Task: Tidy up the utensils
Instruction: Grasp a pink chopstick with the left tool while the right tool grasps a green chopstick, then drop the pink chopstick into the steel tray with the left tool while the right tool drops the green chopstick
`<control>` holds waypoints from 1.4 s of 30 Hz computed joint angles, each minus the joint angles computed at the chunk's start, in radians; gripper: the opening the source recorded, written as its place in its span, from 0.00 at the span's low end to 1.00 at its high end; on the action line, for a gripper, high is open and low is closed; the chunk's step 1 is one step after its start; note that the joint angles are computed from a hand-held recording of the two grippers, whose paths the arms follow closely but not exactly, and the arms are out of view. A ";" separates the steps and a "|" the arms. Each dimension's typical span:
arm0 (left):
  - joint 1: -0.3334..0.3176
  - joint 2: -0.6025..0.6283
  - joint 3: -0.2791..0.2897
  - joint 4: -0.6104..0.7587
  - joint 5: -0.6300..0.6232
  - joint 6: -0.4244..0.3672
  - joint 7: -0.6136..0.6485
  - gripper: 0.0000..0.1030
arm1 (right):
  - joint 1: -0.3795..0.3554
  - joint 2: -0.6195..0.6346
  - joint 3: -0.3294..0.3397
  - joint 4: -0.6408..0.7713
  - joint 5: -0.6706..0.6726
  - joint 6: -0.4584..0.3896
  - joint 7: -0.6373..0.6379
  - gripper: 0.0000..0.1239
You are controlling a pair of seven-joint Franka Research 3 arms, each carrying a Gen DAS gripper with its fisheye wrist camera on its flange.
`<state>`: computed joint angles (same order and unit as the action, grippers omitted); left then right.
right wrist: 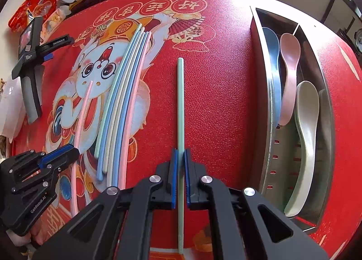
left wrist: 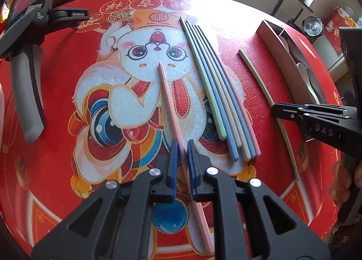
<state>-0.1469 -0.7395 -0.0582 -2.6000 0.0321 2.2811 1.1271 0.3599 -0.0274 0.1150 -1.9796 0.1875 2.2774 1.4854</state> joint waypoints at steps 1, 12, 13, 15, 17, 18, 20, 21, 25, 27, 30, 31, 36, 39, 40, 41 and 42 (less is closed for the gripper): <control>0.009 -0.005 -0.021 -0.005 0.015 0.004 -0.019 0.13 | 0.000 -0.001 0.000 -0.001 -0.001 0.001 0.000 0.05; -0.006 -0.061 -0.052 -0.039 0.075 -0.014 -0.131 0.14 | 0.005 -0.016 0.007 -0.021 -0.037 0.012 0.025 0.05; -0.009 -0.066 -0.050 -0.042 0.075 -0.014 -0.134 0.14 | 0.006 -0.019 0.007 -0.025 -0.041 0.012 0.026 0.05; -0.012 -0.071 -0.048 -0.050 0.080 -0.004 -0.135 0.15 | 0.006 -0.026 0.006 -0.034 -0.034 0.017 0.022 0.05; -0.012 -0.071 -0.048 -0.052 0.083 0.000 -0.140 0.14 | 0.005 -0.031 0.006 -0.044 -0.033 0.027 0.020 0.05; -0.013 -0.068 -0.044 -0.050 0.084 0.003 -0.138 0.14 | 0.006 -0.031 0.007 -0.043 -0.038 0.028 0.024 0.05; -0.015 -0.066 -0.029 -0.054 0.074 0.019 -0.133 0.13 | 0.006 -0.032 0.008 -0.046 -0.046 0.031 0.027 0.05; -0.015 -0.064 -0.022 -0.055 0.070 0.027 -0.128 0.11 | 0.006 -0.033 0.009 -0.048 -0.048 0.035 0.026 0.05; -0.011 -0.039 -0.008 -0.044 0.062 0.048 -0.100 0.10 | 0.008 -0.037 0.009 -0.056 -0.049 0.049 0.018 0.05; -0.013 -0.036 0.007 -0.044 0.044 0.059 -0.086 0.10 | 0.008 -0.043 0.008 -0.064 -0.037 0.054 0.007 0.05; -0.006 -0.051 0.026 -0.045 0.005 0.059 -0.087 0.10 | 0.003 -0.043 -0.005 -0.057 0.038 0.032 -0.034 0.05; -0.001 -0.060 0.029 -0.045 -0.003 0.058 -0.090 0.10 | 0.001 -0.047 -0.006 -0.059 0.050 0.032 -0.037 0.05; 0.011 -0.092 0.049 -0.028 -0.053 0.042 -0.107 0.10 | -0.004 -0.075 -0.011 -0.064 0.123 0.038 -0.068 0.05; 0.008 -0.096 0.051 -0.005 -0.069 0.048 -0.102 0.10 | -0.007 -0.094 -0.016 -0.063 0.168 0.037 -0.093 0.05; 0.004 -0.094 0.052 0.004 -0.074 0.052 -0.099 0.10 | -0.009 -0.101 -0.018 -0.065 0.180 0.036 -0.098 0.05; 0.000 -0.088 0.052 0.015 -0.081 0.055 -0.097 0.10 | -0.011 -0.107 -0.019 -0.066 0.190 0.036 -0.099 0.05; -0.004 -0.083 0.053 0.026 -0.088 0.058 -0.095 0.10 | -0.014 -0.115 -0.022 -0.068 0.199 0.037 -0.101 0.05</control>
